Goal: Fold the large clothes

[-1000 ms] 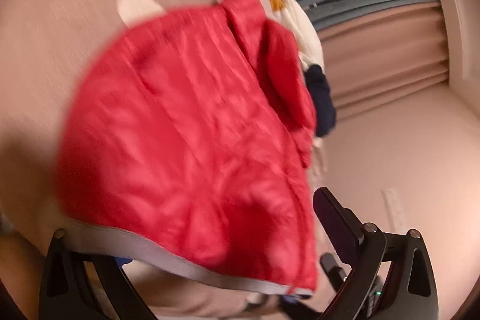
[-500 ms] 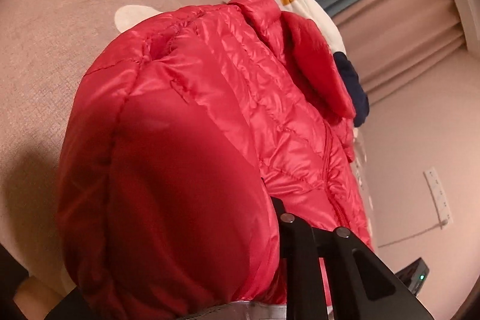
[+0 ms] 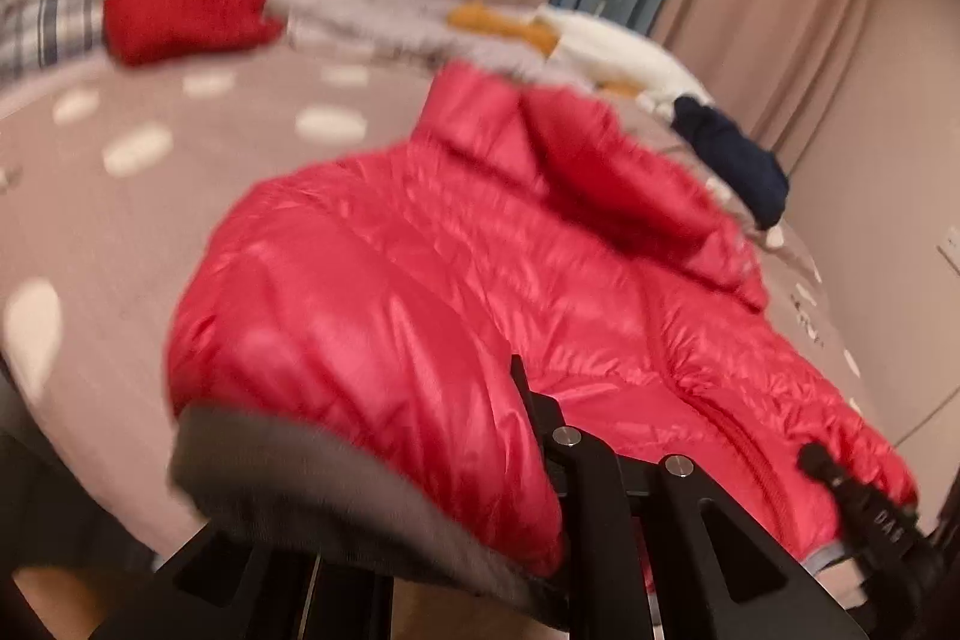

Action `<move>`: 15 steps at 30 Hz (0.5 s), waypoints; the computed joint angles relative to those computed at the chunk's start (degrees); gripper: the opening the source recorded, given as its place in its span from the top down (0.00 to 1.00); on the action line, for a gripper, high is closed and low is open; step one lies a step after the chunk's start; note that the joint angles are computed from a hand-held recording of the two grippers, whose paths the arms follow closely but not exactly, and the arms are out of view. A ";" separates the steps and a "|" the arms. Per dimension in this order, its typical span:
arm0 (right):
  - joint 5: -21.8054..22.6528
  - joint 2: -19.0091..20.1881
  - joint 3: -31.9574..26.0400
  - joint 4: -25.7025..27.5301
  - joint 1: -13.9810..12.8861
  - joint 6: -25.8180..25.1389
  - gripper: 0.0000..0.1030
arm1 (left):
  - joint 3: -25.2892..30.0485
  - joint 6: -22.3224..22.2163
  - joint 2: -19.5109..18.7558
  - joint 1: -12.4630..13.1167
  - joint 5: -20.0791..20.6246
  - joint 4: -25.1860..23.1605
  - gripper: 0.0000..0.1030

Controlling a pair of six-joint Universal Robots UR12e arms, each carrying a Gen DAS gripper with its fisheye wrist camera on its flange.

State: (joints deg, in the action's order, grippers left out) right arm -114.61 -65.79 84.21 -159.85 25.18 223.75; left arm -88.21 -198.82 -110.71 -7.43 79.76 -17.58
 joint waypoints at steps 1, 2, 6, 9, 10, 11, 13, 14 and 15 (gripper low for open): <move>-1.20 -0.21 0.00 -1.03 0.35 -1.20 0.90 | -0.19 0.75 0.48 -0.28 1.01 1.61 0.85; -1.87 -0.45 0.01 -2.17 0.49 -2.23 0.90 | -0.44 1.39 0.82 -0.33 1.53 2.77 0.85; -2.94 -1.92 0.85 -6.80 0.84 -4.28 0.90 | -1.61 3.08 2.64 -0.43 2.28 7.30 0.85; -4.40 -3.24 1.81 -10.76 1.47 -7.43 0.90 | -1.70 3.63 3.31 -0.64 2.17 10.37 0.85; -4.77 -3.42 1.79 -11.89 1.67 -8.54 0.90 | -1.46 3.81 3.33 -0.85 2.60 11.06 0.85; -5.07 -3.72 1.98 -12.93 1.84 -9.43 0.89 | -1.88 4.11 3.86 -0.89 2.78 12.27 0.85; -5.40 -4.34 2.42 -14.96 2.18 -10.55 0.89 | -2.46 4.10 4.38 -0.91 2.57 14.57 0.85; -5.44 -4.66 2.66 -15.96 2.28 -11.02 0.89 | -2.65 3.93 4.57 -0.90 2.49 15.60 0.85; -5.60 -4.89 2.82 -17.10 2.40 -11.85 0.88 | -2.64 3.79 4.58 -0.91 2.45 16.23 0.85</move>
State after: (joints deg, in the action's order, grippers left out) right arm -120.21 -70.68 87.04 -176.95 27.57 211.90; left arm -90.85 -195.04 -106.13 -8.34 82.21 -1.35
